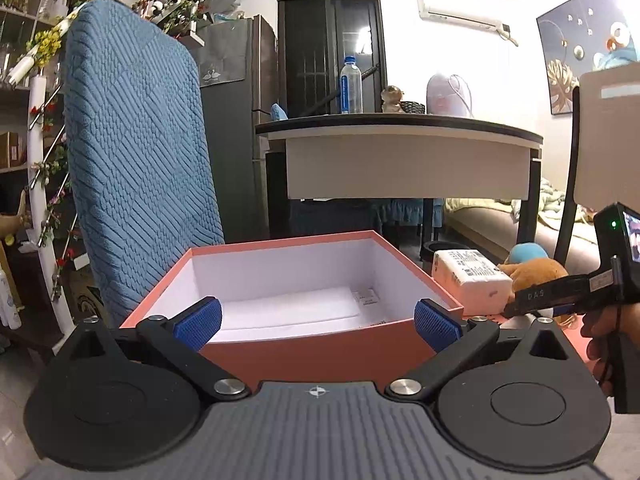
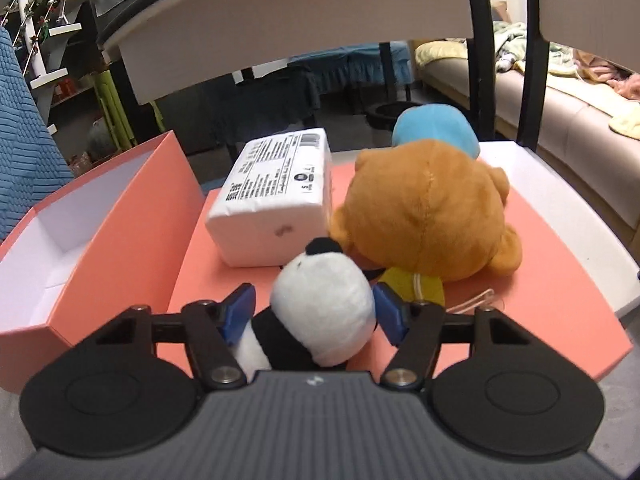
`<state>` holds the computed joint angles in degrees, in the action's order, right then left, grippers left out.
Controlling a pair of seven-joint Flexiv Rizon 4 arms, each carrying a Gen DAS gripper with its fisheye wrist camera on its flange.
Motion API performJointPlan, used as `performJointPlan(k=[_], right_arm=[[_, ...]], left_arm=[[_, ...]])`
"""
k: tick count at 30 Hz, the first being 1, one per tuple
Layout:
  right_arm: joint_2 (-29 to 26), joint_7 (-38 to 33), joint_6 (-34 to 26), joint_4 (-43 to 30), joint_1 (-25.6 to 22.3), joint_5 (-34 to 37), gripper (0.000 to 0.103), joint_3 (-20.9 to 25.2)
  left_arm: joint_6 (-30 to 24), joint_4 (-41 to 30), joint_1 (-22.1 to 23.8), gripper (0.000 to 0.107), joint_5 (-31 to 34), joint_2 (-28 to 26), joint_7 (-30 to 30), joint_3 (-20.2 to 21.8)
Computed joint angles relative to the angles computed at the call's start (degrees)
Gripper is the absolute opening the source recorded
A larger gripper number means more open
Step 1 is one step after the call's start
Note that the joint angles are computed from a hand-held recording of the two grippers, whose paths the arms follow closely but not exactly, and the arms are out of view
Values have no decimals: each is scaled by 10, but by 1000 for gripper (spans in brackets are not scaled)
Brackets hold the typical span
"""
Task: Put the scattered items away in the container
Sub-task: 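Grasp the panda plush on the pink lid with the right gripper, then carry the panda plush into the box and open the right gripper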
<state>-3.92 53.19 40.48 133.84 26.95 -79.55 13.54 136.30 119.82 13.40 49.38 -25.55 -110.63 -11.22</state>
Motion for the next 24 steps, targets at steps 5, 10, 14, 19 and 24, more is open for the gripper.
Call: performJointPlan(k=[5,10,14,19,24], right_arm=[[13,-3,-32,-13,9,-18,57,7],[24,-80,-53,-68,9,-57,57,3],[-4,-156,45,-148,-15,-98,57,-24],[-126,-291,200,-302,-22,-63,57,-62],[-290,-499,263,-478,3,98,57,-74]], left_arm=[[-19,-21,32,103,53,5,-72,-25],[-18,-32,28,103,68,6,-102,-11],[-3,-18,4,103,25,3,-60,19],[4,-18,20,103,24,0,-73,10],[7,-27,32,103,24,-6,-120,4]])
